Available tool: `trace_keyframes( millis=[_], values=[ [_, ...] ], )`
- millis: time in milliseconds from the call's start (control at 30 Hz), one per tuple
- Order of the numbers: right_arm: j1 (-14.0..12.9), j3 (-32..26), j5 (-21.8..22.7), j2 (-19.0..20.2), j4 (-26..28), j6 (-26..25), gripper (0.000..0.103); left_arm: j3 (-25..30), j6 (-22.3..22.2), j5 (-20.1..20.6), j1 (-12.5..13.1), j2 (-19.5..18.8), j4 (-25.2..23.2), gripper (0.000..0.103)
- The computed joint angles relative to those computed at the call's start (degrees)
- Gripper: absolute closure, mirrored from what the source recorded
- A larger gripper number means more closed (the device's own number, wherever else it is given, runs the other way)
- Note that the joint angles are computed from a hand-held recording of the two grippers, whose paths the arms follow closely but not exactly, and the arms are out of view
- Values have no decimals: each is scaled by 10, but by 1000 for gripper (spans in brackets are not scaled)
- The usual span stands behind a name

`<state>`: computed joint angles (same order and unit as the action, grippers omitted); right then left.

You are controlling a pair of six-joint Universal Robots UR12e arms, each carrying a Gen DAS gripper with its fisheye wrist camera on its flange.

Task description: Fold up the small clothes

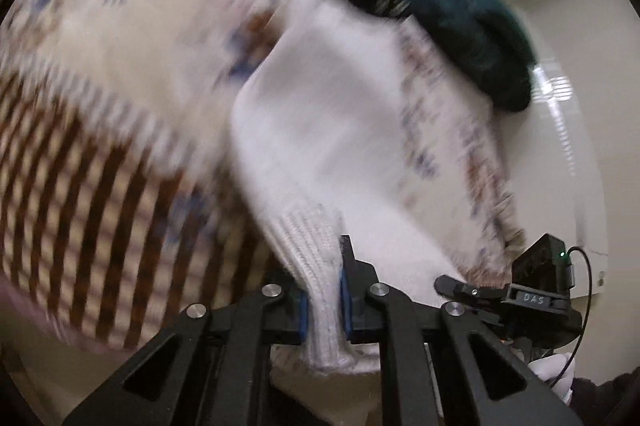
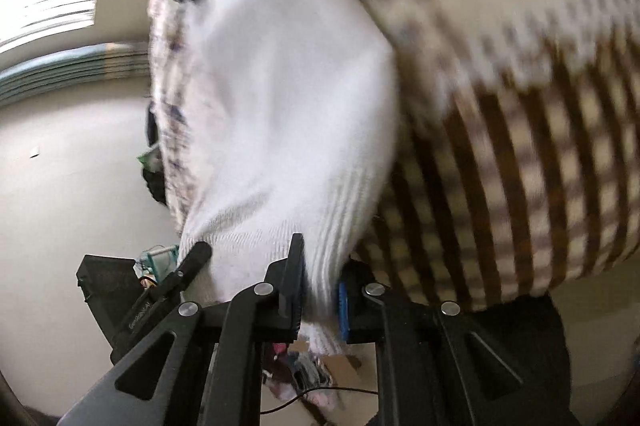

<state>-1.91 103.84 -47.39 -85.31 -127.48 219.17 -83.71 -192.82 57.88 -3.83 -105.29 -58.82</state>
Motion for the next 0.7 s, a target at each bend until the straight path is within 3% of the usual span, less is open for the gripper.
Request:
trace_keyframes(
  millis=[200, 400, 567, 700],
  values=[
    [-4, -105, -36, 55, -46, 5, 89, 108, -12, -28, 1, -73, 67, 94],
    [-23, -231, -85, 147, -65, -2, 89, 277, -36, -38, -1, -198, 54, 93],
    [-21, -368, -138, 252, -36, -2, 90, 479, -36, -24, -7, -330, -63, 92],
    [-21, -475, -144, 333, 32, 1, 85, 666, -81, -65, 0, -445, -200, 81]
  ],
)
